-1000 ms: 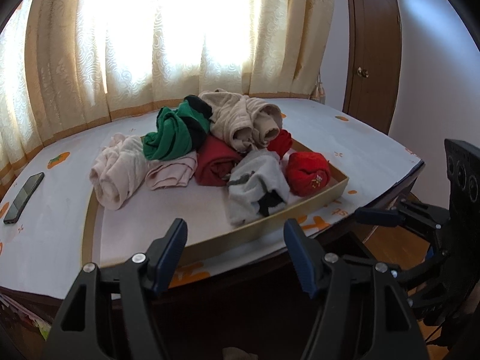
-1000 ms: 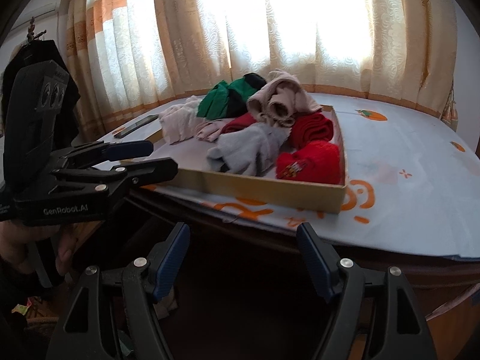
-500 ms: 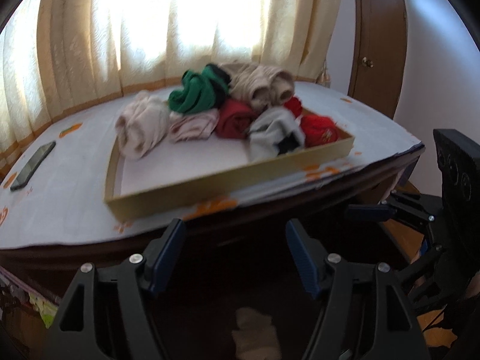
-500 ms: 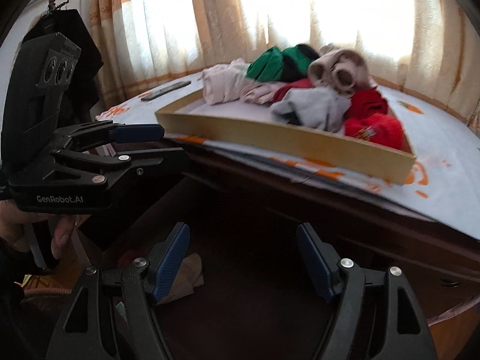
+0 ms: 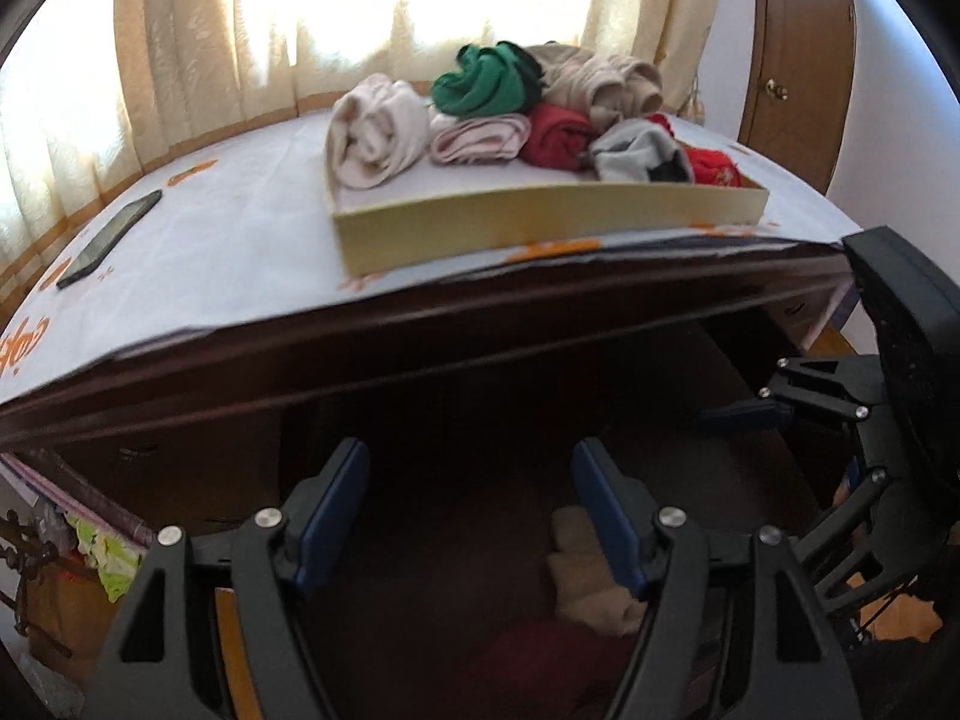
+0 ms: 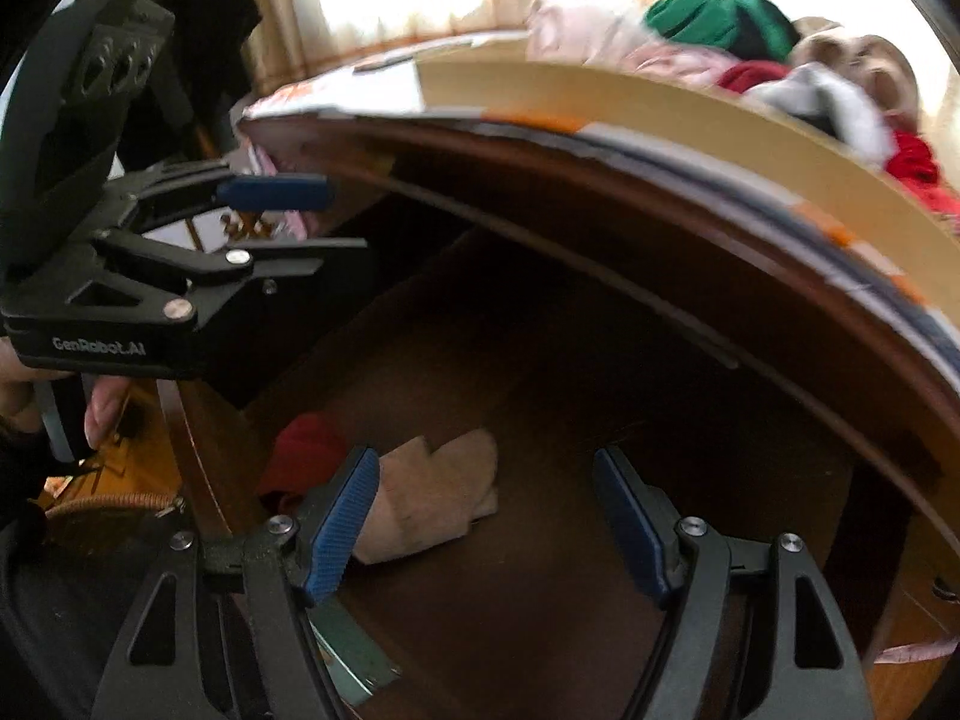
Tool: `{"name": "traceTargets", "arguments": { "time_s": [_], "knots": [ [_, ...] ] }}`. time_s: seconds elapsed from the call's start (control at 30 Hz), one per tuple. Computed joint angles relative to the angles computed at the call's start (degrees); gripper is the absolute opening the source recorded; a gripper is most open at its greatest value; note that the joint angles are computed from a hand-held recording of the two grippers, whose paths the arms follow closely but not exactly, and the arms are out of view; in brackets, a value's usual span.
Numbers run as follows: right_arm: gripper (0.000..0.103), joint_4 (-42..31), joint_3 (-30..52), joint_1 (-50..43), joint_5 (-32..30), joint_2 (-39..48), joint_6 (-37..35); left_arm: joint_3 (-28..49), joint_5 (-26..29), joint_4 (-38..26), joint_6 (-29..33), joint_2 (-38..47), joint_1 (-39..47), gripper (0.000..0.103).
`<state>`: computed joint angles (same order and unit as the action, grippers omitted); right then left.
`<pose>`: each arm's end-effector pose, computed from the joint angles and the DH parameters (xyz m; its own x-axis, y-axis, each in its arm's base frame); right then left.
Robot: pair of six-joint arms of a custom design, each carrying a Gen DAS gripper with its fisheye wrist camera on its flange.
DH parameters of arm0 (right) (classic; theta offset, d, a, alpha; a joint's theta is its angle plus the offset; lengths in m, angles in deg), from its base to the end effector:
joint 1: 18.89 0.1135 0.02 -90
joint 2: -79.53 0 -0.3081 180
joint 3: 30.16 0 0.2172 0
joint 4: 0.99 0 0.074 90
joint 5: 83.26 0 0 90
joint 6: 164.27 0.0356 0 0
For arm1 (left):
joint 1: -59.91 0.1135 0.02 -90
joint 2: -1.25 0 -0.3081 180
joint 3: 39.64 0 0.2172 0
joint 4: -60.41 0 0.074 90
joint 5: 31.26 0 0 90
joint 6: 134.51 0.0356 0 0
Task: Take underwear out of drawer
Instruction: 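Lower both tools back into the drawer, then close the right gripper on the beige sock in the drawer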
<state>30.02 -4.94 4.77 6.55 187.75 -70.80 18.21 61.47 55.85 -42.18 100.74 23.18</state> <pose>0.1926 0.0845 0.1042 -0.7448 -0.2602 -0.6145 -0.3588 0.9326 0.0399 0.2466 -0.1861 0.1940 -0.5526 0.4630 -0.6930 0.6468 0.7626 -0.0062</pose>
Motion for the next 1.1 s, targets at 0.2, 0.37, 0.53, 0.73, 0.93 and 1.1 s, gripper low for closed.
{"name": "traceTargets", "arguments": {
  "time_s": [0.2, 0.37, 0.53, 0.73, 0.93, 1.1],
  "knots": [
    [0.076, -9.96, 7.67, 2.31, 0.14, 4.44, 1.16, -2.17, 1.46, 0.41, 0.52, -0.5, 2.79, 0.077],
    [0.075, -20.08, 14.63, 2.72, -1.73, 6.97, 1.28, -3.85, 3.26, 1.25, 1.05, -0.38, 4.89, 0.077],
    [0.075, -29.81, 21.14, 3.89, -2.82, 9.6, 2.01, -5.09, 5.64, 2.14, 1.03, -0.87, 6.87, 0.077],
    [0.075, -35.32, 26.23, 1.2, -7.34, 13.46, 2.95, -6.38, 7.74, 3.57, 0.47, -1.31, 8.76, 0.082],
    [0.069, -39.87, 29.89, 1.71, -8.43, 15.52, 1.03, -6.2, 8.35, 2.94, -0.31, -1.23, 8.71, 0.086],
    [0.052, -38.63, 29.14, 2.27, -10.51, 15.75, -0.83, -5.28, 8.28, 0.64, -0.31, -1.13, 7.25, 0.086]
  ]
}}
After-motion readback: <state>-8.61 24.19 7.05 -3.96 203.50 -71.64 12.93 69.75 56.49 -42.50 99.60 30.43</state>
